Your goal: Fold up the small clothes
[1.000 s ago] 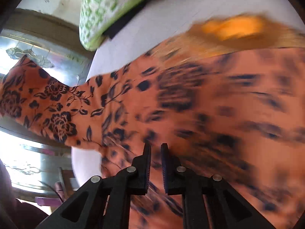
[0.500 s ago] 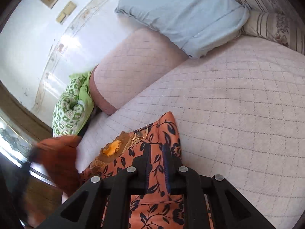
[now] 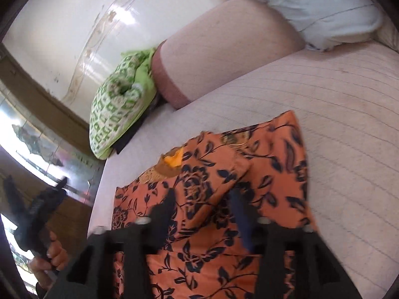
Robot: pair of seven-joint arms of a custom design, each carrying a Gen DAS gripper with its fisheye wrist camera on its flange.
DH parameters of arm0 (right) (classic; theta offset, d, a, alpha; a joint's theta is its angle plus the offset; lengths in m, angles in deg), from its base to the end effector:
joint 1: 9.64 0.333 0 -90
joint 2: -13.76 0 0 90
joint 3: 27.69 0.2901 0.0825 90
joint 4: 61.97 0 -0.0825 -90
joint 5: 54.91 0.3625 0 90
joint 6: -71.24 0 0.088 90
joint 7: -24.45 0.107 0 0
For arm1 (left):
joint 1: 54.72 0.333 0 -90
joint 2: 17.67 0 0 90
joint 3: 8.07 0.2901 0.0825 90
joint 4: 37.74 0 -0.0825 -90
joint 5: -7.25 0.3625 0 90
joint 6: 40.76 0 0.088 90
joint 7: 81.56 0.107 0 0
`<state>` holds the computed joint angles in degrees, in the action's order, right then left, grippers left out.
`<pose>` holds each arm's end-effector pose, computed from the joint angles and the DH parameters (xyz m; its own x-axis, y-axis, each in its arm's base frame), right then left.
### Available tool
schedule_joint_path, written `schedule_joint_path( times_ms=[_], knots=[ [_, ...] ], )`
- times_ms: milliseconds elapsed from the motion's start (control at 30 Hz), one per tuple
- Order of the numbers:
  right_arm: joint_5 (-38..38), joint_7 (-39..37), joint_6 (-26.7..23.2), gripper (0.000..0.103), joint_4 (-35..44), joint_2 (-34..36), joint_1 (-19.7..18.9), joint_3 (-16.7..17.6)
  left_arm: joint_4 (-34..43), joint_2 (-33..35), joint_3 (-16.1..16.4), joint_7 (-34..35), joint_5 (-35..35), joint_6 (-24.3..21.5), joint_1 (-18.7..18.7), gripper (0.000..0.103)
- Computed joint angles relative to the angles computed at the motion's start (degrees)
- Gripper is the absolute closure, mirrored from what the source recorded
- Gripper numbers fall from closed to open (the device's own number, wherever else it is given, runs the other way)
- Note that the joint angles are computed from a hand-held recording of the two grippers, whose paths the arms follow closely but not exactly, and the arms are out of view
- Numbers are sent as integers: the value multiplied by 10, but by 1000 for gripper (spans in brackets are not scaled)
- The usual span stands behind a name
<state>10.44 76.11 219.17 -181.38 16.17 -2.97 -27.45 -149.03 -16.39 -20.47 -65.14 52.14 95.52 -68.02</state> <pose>0.5646 0.0521 0.4322 0.1163 -0.7966 -0.5932 -0.8331 0.2470 -0.4950 0.5262 -0.2442 0.4987 0.3535 -0.9352 0.0185 -0.6800 -0.2706 -0.6815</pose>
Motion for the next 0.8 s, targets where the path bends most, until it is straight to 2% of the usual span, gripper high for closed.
schedule_joint_path(
  times_ms=[67, 133, 267, 400, 533, 567, 633, 667, 700, 800],
  knots=[
    [19, 4, -46, 36, 23, 22, -6, -2, -17, 16, 7, 17, -50, 12, 10, 24],
    [71, 16, -59, 36, 41, 52, -16, -1, -24, 35, 12, 33, -106, 10, 19, 25],
    [121, 87, -107, 36, 82, 123, -49, 3, -57, 34, 17, 45, -165, 56, 35, 25],
    [174, 69, -105, 36, 95, 153, -65, 24, -37, 57, 15, 80, -193, 38, 38, 25],
    [167, 51, -63, 37, 128, 184, -58, 37, -13, 85, 12, 112, -221, 42, 38, 25],
    [168, 40, -45, 43, 132, 189, -55, 41, -7, 89, 12, 111, -209, 35, 33, 25],
    [134, 64, -25, 72, 146, 198, -51, 39, 0, 93, 11, 107, -195, 24, 25, 25],
    [122, 84, -24, 92, 146, 199, -53, 39, 1, 94, 11, 104, -190, 21, 22, 25],
    [137, 86, -17, 96, 132, 190, -59, 43, 7, 99, 11, 100, -187, 19, 19, 25],
    [181, 41, 4, 96, 95, 145, -68, 47, 4, 96, 10, 94, -202, 22, 21, 25]
  ],
)
